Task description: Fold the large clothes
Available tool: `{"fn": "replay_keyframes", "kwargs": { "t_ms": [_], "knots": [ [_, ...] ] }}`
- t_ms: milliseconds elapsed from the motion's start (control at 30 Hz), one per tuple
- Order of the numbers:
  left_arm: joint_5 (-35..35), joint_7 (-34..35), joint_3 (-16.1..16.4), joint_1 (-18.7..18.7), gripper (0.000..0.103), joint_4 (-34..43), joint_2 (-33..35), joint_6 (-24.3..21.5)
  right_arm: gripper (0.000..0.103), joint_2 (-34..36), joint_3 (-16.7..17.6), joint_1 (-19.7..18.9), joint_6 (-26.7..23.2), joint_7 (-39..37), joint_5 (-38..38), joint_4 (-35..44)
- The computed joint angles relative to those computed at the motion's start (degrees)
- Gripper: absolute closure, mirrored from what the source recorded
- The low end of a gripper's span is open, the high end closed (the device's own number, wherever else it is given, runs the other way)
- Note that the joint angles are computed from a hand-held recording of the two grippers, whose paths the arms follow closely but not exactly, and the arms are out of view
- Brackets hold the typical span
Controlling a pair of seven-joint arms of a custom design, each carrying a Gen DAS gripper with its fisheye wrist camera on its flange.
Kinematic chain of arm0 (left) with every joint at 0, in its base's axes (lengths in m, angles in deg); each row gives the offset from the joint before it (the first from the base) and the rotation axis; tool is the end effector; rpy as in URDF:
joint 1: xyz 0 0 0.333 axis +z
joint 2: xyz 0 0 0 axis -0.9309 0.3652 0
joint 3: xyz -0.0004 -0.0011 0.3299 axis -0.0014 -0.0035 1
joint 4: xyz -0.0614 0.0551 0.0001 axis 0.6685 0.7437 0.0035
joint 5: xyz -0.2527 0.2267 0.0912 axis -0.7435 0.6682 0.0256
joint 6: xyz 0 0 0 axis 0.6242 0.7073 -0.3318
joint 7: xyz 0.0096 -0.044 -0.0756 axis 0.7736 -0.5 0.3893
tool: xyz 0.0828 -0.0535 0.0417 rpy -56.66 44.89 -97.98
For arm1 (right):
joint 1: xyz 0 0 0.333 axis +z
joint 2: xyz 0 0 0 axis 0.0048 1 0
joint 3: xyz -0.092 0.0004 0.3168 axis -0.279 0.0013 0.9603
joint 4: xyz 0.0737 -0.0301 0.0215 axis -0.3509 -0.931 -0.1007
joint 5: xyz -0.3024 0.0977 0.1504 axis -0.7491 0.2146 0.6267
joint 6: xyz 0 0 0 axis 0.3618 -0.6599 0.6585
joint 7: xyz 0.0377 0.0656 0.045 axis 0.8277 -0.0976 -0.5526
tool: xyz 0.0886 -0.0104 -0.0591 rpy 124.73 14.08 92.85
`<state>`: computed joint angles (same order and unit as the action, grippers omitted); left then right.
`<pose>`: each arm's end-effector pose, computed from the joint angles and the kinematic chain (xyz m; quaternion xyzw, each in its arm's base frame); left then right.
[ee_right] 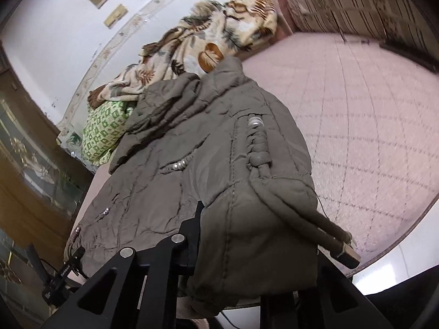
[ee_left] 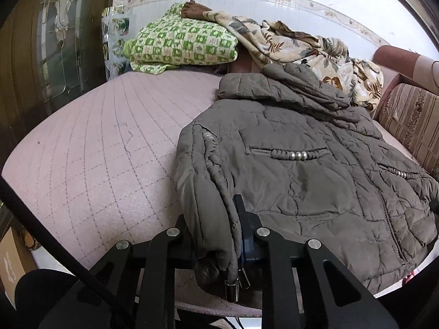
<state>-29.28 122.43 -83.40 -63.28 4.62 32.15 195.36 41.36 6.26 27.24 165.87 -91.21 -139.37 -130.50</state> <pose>0.7227 -0.0494 0.5071 -0.5832 0.6680 -0.3789 0.2648 0.6214 0.2407 0.4590 -0.3955 0.7683 -0.1964 0.4634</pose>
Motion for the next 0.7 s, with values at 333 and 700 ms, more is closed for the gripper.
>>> {"fn": "replay_keyframes", "kwargs": {
  "t_ms": [333,700],
  "knots": [
    [2.1,-3.0,2.8,-1.9,0.076,2.1,1.2,-2.2,0.082,-0.2,1.8,-1.7,0.2,0.2,-0.1,-0.7],
    [-0.1,-3.7,0.0,0.9,0.072,6.6,4.1,-7.7,0.070,3.3,-8.5,2.2,10.9,21.1,-7.8,1.1]
  ]
}}
